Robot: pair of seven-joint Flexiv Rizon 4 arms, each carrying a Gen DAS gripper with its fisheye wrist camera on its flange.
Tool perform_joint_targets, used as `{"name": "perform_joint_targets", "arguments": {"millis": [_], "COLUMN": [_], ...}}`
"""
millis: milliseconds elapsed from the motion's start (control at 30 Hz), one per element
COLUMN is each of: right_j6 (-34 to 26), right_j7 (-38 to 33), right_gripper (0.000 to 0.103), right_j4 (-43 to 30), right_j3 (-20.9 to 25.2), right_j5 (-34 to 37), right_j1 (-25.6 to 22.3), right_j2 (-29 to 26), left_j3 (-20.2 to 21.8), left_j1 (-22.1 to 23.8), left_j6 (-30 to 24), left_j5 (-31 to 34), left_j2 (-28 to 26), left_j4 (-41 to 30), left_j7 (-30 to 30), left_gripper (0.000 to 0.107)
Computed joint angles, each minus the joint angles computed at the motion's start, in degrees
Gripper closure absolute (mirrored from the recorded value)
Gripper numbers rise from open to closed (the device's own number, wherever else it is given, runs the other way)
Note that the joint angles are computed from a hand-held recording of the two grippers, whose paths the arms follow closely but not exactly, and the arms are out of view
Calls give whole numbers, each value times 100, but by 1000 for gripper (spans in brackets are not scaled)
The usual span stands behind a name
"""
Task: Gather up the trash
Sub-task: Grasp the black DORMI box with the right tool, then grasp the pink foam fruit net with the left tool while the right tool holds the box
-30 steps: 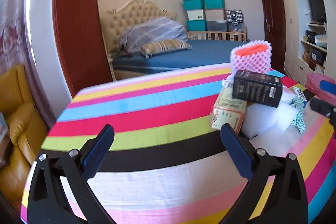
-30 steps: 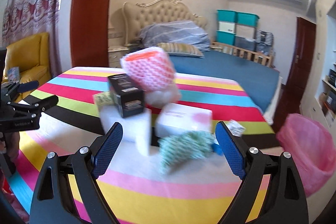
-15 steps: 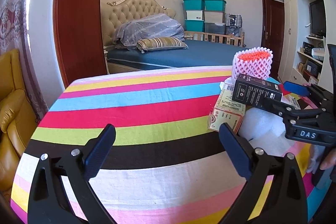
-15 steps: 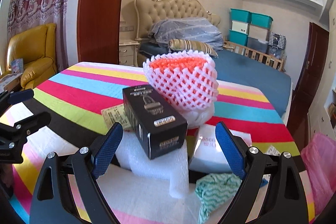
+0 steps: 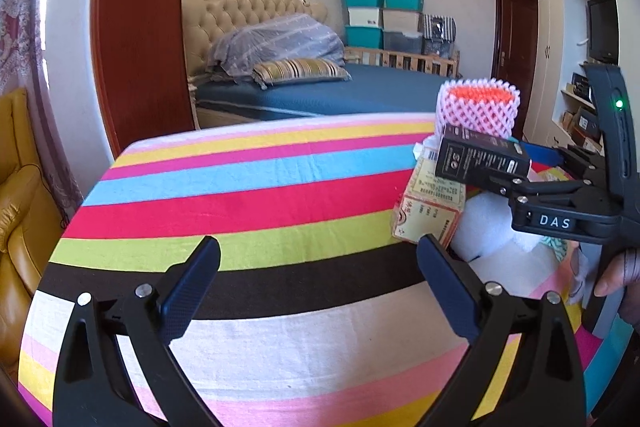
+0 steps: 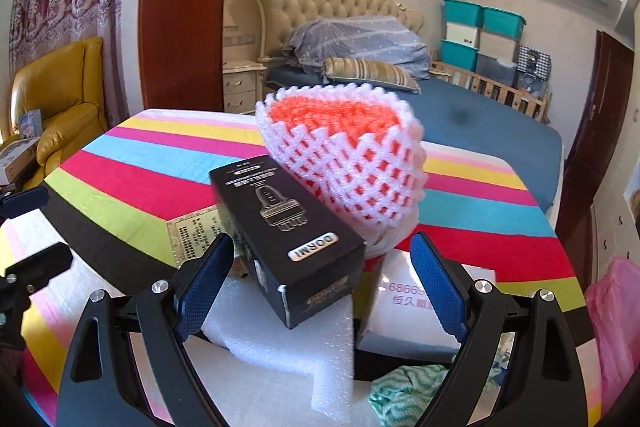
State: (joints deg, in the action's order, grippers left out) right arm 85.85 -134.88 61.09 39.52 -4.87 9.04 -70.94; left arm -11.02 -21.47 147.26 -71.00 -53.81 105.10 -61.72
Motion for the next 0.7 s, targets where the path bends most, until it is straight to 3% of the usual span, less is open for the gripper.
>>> {"name": "perform_joint_targets", "arguments": {"millis": [33, 67, 167, 533, 700], "right_j6": [5, 19, 46, 618, 905], "right_j7": [-98, -208, -351, -678, -407], "right_gripper": [25, 40, 54, 62, 62], "right_j4": [37, 89, 256, 1433, 1803], "right_j3": [93, 197, 348, 1255, 1252], "right_j5": [-24, -43, -25, -341, -581], "right_j1": [-49, -107, -232, -1289, -1605], "right_j2": [-8, -15, 7, 39, 85], "left_j3": [-25, -31, -37, -275, -384], "left_j1": [25, 41, 34, -11, 54], "left_j6": [-66, -105, -168, -119, -168], "left_j5": [-35, -33, -84, -615, -709], "left_j2": [10, 18, 25, -108, -113], "left_j4": [-16, -13, -34, -464, -520], "left_j7": [38, 35, 57, 881, 1015], "left_gripper": [11, 11, 11, 11, 11]}}
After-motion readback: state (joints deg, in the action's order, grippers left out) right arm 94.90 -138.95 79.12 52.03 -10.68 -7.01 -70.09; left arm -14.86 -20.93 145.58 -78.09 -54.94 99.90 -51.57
